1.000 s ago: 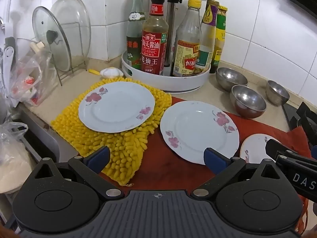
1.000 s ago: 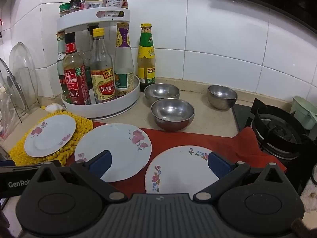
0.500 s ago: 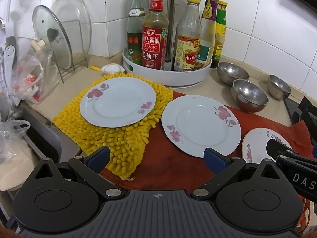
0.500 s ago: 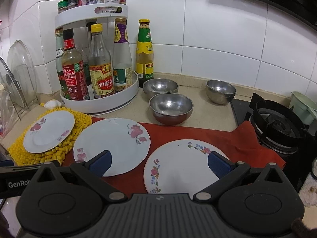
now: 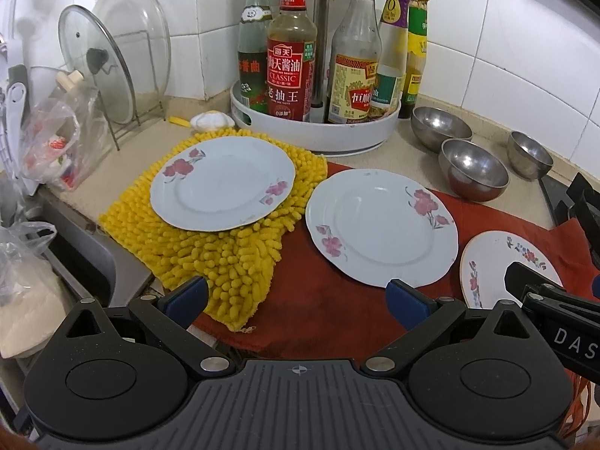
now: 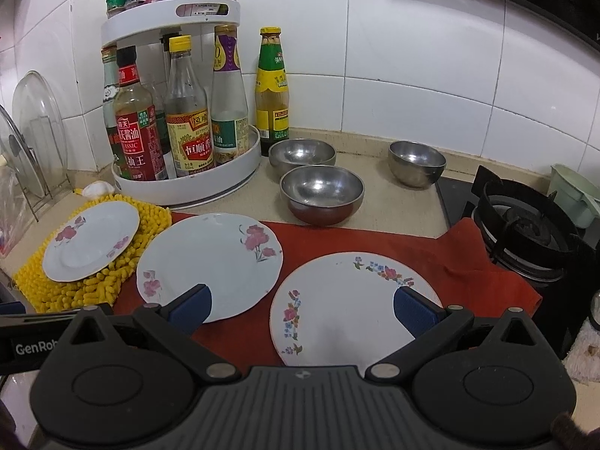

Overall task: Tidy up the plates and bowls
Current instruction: 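Move both tools toward the plates on the red cloth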

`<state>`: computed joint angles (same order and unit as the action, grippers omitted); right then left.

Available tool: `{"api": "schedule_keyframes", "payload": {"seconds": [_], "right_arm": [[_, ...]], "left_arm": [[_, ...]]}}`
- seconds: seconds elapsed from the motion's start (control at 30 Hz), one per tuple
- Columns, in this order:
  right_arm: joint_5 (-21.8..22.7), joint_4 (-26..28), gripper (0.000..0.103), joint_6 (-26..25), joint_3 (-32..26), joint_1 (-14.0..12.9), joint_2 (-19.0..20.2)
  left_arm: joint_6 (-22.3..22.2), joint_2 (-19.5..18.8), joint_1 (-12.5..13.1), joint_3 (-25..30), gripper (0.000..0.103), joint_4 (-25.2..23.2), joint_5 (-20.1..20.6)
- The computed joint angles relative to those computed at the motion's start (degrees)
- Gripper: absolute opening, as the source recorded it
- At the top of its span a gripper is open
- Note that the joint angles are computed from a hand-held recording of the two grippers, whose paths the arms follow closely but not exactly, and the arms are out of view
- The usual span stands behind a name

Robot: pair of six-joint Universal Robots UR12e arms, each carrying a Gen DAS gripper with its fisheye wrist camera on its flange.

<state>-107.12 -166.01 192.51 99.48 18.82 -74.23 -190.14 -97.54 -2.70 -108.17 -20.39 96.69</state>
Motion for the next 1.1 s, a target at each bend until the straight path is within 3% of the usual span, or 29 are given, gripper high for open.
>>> {"api": "schedule_keyframes", "payload": {"seconds": [0.37,0.77,1.1], "right_arm": [[-0.59,0.83,0.100,1.02,0.15,0.12,-0.12],[-0.67,2.46,0.100,2.13,0.51,0.32,-0.40],[-0.46,3.56,0.100,1.43,0.44,-0.20,-0.32]], "left_arm": [[0.63,0.22,0.00,0.72,0.102,-3.57,-0.23],[0.37,0.38,0.63,0.48,0.102,-5.01,-2.92],[1.81,-0.87,0.29,1.18,0.102,-4.72,-2.52]]}}
